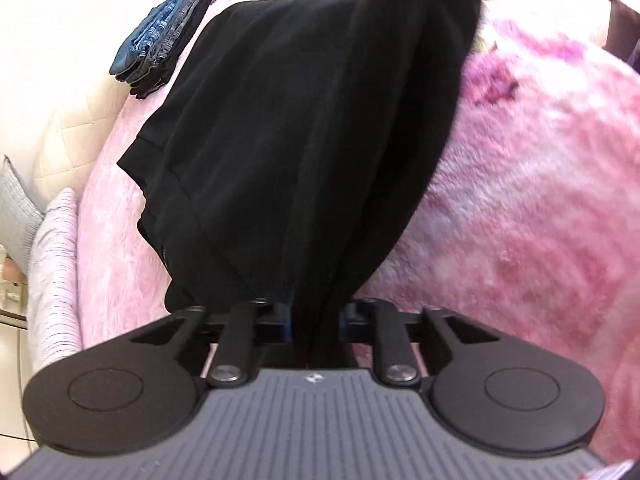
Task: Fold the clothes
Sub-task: 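Grasp the folded jacket with the left tool while the right tool grasps it, then lift the folded black jacket off the bed with both tools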
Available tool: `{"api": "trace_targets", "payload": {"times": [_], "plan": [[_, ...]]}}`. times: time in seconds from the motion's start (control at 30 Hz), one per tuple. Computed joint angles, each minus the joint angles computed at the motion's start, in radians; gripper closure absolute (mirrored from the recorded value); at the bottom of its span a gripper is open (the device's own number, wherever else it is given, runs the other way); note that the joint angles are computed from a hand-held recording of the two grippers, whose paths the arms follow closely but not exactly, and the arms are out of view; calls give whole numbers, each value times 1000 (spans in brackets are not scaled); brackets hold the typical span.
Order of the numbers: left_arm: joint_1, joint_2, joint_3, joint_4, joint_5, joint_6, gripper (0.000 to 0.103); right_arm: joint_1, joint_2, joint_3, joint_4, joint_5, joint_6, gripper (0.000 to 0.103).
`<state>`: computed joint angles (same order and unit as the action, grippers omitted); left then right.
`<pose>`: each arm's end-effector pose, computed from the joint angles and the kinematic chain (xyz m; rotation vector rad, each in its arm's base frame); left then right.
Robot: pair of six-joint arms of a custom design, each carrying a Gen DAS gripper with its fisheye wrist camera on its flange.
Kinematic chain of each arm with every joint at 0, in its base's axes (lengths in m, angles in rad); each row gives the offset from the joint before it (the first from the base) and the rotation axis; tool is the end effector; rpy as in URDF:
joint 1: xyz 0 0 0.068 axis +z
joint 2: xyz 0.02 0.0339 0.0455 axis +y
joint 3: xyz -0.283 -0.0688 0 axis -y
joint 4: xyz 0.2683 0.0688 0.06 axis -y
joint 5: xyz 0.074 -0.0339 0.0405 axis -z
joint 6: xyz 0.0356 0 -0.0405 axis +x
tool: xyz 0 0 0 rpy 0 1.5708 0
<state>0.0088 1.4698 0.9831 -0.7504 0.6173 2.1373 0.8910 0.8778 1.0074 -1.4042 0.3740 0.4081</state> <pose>0.2906 -0.0181 0.2253 2.2033 1.0722 -0.0104 0.0911 0.0920 0.3229 -0.5670 2.6187 -0.1619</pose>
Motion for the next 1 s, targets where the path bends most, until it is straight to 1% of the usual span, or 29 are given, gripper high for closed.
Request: {"api": "trace_targets", "payload": {"times": [0.03,0.07,0.13,0.17,0.23,0.33,0.5,0.53,0.57,0.67,0.77,0.83,0.87,0.9,0.93,0.97,1.0], "plan": [[-8,11,31,-32,-8,-13,90,37,18,-4,-4,22,36,49],[-18,29,67,-66,-16,-31,91,70,38,-7,-8,44,71,37],[-40,72,149,-146,-34,-82,91,121,75,-14,-6,71,127,36],[-47,90,189,-190,-43,-120,91,142,91,-25,3,85,136,32],[-68,135,274,-264,-58,-195,91,186,123,-49,19,129,142,27],[-85,172,362,-348,-65,-236,91,225,148,-93,49,197,118,27],[-99,210,477,-468,-72,-258,91,233,144,-149,76,239,41,27],[-104,217,495,-484,-74,-269,91,247,148,-149,72,242,47,27],[-107,223,510,-498,-76,-276,92,264,152,-147,66,243,59,24],[-114,245,546,-531,-84,-283,92,347,157,-157,60,266,91,22],[-111,271,581,-576,-89,-288,92,354,164,-181,65,284,122,20],[-110,275,582,-581,-95,-283,92,352,176,-199,82,296,131,18],[-108,270,572,-574,-97,-273,92,352,177,-210,93,304,124,20],[-107,262,560,-564,-99,-263,92,352,177,-221,104,312,116,25],[-106,253,547,-551,-100,-253,92,338,170,-222,113,304,107,36],[-105,241,533,-535,-100,-242,92,327,161,-215,110,295,109,42],[-103,229,519,-519,-100,-232,92,331,154,-200,93,292,131,45]]}}
